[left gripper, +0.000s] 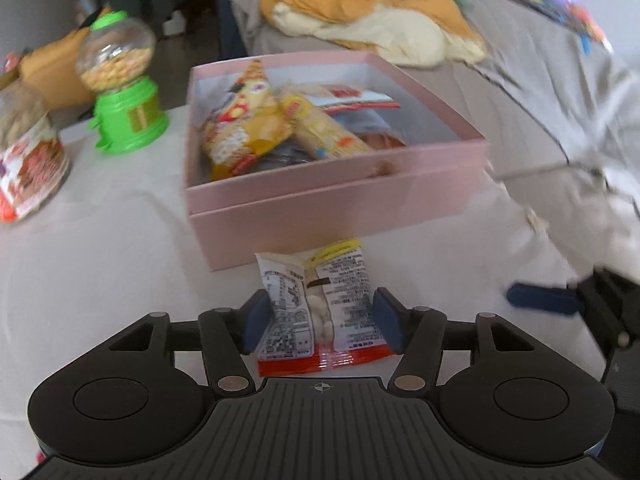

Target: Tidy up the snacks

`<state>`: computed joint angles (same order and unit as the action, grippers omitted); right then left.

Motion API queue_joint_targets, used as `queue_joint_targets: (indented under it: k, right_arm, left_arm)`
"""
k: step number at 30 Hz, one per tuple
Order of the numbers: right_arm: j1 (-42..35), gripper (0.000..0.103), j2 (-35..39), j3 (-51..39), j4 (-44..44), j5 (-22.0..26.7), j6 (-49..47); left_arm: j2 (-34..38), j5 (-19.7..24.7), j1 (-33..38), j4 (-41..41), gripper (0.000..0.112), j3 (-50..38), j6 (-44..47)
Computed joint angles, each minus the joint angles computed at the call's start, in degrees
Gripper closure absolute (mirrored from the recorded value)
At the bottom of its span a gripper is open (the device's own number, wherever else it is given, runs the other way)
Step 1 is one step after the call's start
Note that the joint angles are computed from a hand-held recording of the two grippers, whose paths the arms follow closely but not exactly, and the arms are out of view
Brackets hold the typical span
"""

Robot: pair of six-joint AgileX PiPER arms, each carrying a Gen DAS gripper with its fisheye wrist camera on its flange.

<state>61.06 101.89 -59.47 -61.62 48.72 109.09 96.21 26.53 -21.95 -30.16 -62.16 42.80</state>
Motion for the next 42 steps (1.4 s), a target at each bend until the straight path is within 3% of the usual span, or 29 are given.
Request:
queue_joint_targets:
  k: [2,4,8,12,16,21,26,33,36,39,42]
  right_arm:
    - [-0.2,0.003,-0.3,0.5,-0.4,-0.6,0.7]
    - [-0.2,0.002,-0.3,0.5,-0.4,-0.7,0.6]
    - [-0.2,0.002,0.1,-0.1,0.2,-0.3,-0.5]
    - [-0.2,0.002,0.1,-0.1,0.1,-0.5,-0.5]
    - [-0.2,0.002,0.1,0.0,0.1,-0.4,-0.4]
    - [-0.6,0.0,0.2,-0.2,0.6,-1.0,-1.5]
    - [-2.0,0.0,-0.4,-0.1,2.1,-2.9,-5.3]
    - [-3.4,0.0,-0.8,-1.6,5.7,-4.1,-11.1]
    - [-4.5,0.0,-1.9,-3.1,6.4,-9.5,-13.7]
    - [-4.7,0.0,1.2,-10.0,9.4,-13.4,-20.1]
    - [-5.0,0.0,9.0,-22.7,19.5,-14.1,-33.4]
  left_arm:
    - [0.1,-1.5,-1.4,4.0,0.043,0.5,-0.9]
    - [0.2,-2.9,-1.6,2.8,0.042,1.0,1.2]
    - [1.7,0.9,0.7,-2.3,0.044,-1.3,5.7]
    - [0.7,2.4,5.2,-16.9,0.052,1.8,21.3]
    - [-1.5,5.2,11.1,-28.2,0.054,5.2,30.1]
    - [-6.3,13.1,22.5,-38.1,0.054,8.6,38.5]
    - [-10.4,15.0,33.6,-40.7,0.054,11.1,42.7]
    - [-9.7,17.1,47.4,-42.0,0.054,12.7,43.9]
    - [-8.7,17.7,50.3,-41.9,0.054,11.9,42.5]
    - [-8.1,18.2,52.0,-41.5,0.054,11.5,41.9]
    - [-7.5,20.4,53.4,-40.9,0.054,11.6,42.5]
